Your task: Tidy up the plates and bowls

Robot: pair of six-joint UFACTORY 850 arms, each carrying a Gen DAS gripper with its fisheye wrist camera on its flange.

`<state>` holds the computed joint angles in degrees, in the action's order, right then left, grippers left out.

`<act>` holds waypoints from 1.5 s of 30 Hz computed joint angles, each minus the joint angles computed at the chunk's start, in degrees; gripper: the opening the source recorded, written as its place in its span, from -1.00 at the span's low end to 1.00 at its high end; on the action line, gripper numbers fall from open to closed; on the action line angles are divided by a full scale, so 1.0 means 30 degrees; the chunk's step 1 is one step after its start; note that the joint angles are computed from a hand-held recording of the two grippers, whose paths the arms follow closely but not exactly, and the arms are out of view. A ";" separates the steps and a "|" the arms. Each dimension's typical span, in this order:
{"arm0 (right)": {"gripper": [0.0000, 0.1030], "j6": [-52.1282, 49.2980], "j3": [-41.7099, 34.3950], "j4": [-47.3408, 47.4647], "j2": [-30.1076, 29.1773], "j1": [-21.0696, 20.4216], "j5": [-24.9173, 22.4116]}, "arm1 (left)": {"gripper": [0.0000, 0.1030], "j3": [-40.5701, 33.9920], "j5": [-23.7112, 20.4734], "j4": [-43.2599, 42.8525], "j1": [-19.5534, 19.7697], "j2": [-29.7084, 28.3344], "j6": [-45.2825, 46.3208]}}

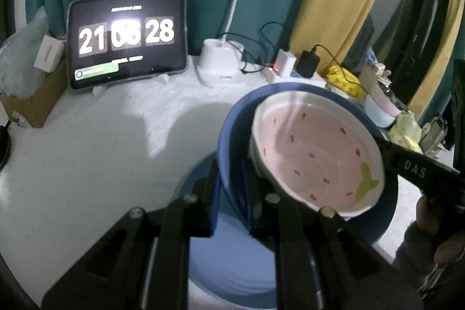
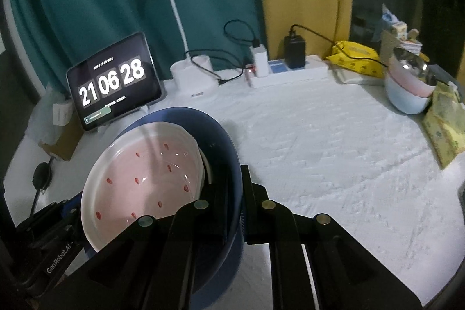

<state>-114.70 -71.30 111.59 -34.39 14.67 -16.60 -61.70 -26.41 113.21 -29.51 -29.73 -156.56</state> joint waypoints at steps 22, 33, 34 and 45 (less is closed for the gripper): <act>-0.80 0.2810 -0.0352 -0.2659 -0.0671 0.0020 -0.0535 | -0.73 0.0272 -0.0126 -0.1534 0.0028 0.0194 0.1801; -0.69 -0.0092 0.0100 -0.0484 -0.0379 0.0220 0.0437 | -0.66 0.0240 -0.1519 -0.3296 -0.0464 0.0138 0.3830; -0.67 0.0337 0.0118 -0.0893 -0.0344 0.0173 0.0476 | -0.66 0.0237 -0.1483 -0.3419 -0.0494 0.0160 0.3953; -0.44 -0.0206 0.0563 -0.0474 -0.0009 -0.0017 0.0572 | -0.66 0.0262 -0.1963 -0.4385 -0.0946 0.0270 0.4803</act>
